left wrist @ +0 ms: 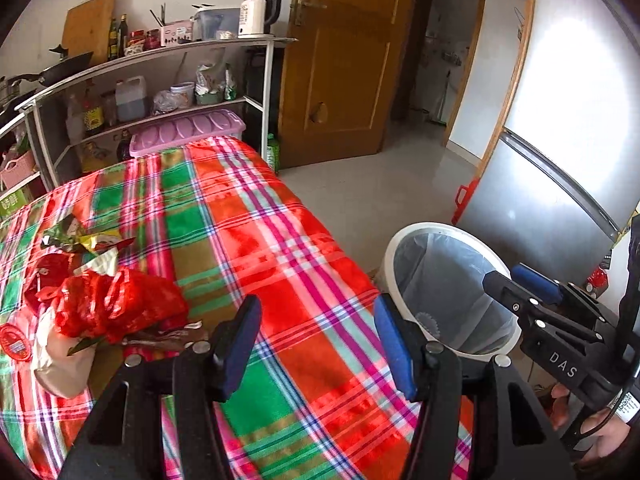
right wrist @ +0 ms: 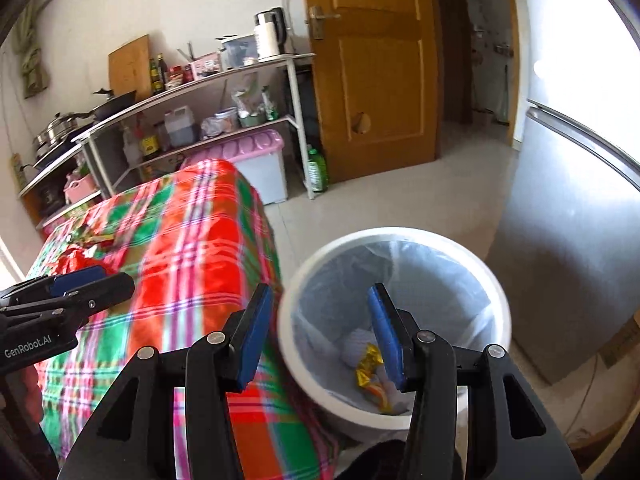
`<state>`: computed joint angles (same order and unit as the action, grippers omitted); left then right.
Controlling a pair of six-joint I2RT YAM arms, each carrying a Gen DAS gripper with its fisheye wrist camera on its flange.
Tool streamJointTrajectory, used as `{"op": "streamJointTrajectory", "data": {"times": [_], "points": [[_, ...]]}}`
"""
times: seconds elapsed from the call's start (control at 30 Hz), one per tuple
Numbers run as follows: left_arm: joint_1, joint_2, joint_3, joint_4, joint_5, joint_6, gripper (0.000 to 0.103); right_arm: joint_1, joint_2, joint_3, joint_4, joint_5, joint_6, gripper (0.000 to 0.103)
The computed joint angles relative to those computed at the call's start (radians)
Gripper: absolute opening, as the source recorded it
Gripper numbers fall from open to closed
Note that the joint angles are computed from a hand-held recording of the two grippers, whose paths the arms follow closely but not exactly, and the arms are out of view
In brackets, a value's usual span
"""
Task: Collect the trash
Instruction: 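Move both tools back over the table toward the red plastic bag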
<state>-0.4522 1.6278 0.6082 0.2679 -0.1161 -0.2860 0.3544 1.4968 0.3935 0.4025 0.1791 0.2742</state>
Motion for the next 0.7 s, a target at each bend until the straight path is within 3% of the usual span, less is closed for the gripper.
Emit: {"op": "streamJointTrajectory", "data": {"times": [0.27, 0.7], "points": [[0.199, -0.189, -0.188, 0.028, 0.048, 0.030, 0.066, 0.175, 0.087, 0.106, -0.001, 0.016, 0.013, 0.050], [0.575, -0.273, -0.329, 0.064, 0.186, 0.134, 0.075, 0.364, 0.341, 0.378, -0.039, -0.007, -0.022, 0.050]]}}
